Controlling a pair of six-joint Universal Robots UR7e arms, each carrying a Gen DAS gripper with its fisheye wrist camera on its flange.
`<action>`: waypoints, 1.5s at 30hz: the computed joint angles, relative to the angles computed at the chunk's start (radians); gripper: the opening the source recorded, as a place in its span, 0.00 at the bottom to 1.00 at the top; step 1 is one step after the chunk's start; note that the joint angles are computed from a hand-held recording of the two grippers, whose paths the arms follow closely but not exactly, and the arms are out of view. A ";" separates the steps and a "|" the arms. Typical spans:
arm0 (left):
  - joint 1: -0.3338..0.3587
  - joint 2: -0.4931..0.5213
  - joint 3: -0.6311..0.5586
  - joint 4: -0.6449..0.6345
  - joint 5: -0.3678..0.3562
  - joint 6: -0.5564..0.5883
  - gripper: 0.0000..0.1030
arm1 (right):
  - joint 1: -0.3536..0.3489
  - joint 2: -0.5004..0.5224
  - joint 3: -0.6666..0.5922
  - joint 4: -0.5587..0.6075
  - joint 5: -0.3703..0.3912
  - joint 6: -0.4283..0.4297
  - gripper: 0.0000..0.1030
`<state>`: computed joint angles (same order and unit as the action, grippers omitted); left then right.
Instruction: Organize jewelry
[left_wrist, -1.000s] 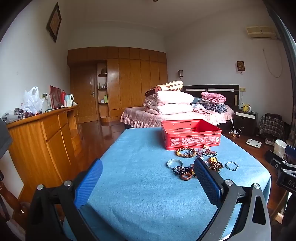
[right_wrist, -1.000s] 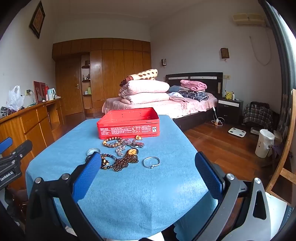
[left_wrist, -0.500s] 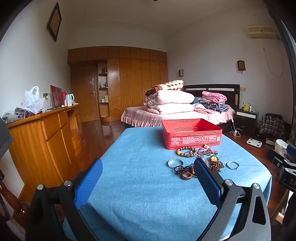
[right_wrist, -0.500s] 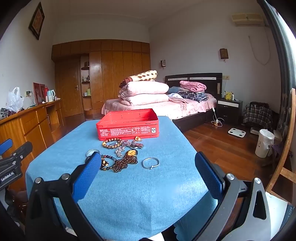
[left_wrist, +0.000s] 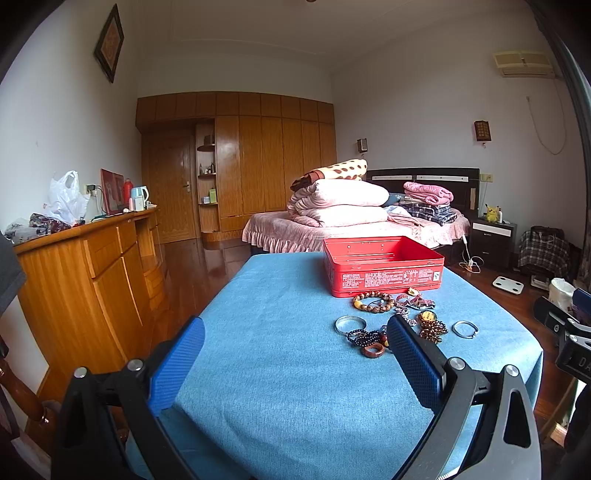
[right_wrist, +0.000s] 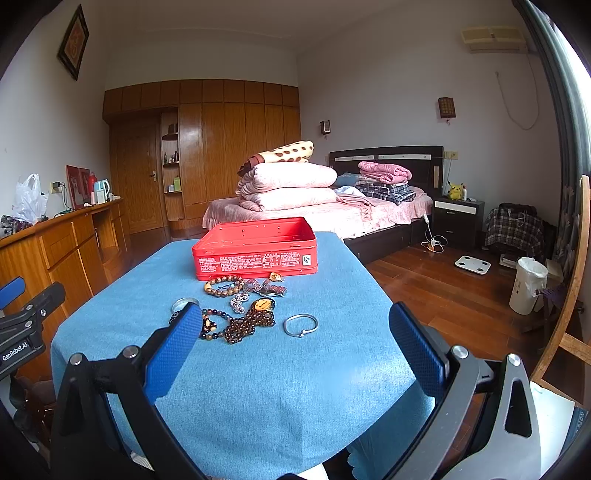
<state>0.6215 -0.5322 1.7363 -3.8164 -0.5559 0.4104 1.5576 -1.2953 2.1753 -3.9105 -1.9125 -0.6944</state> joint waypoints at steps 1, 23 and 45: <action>0.000 0.000 0.000 -0.001 0.000 0.000 0.94 | 0.000 0.000 0.000 0.000 0.000 0.000 0.95; 0.008 0.002 -0.008 -0.009 -0.002 0.015 0.94 | 0.004 -0.002 0.000 -0.001 0.000 -0.001 0.95; 0.006 0.003 -0.010 -0.007 -0.001 0.015 0.94 | 0.005 -0.005 0.003 -0.001 -0.001 0.001 0.95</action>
<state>0.6279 -0.5291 1.7261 -3.8235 -0.5565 0.4250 1.5629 -1.2999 2.1781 -3.9113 -1.9133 -0.6937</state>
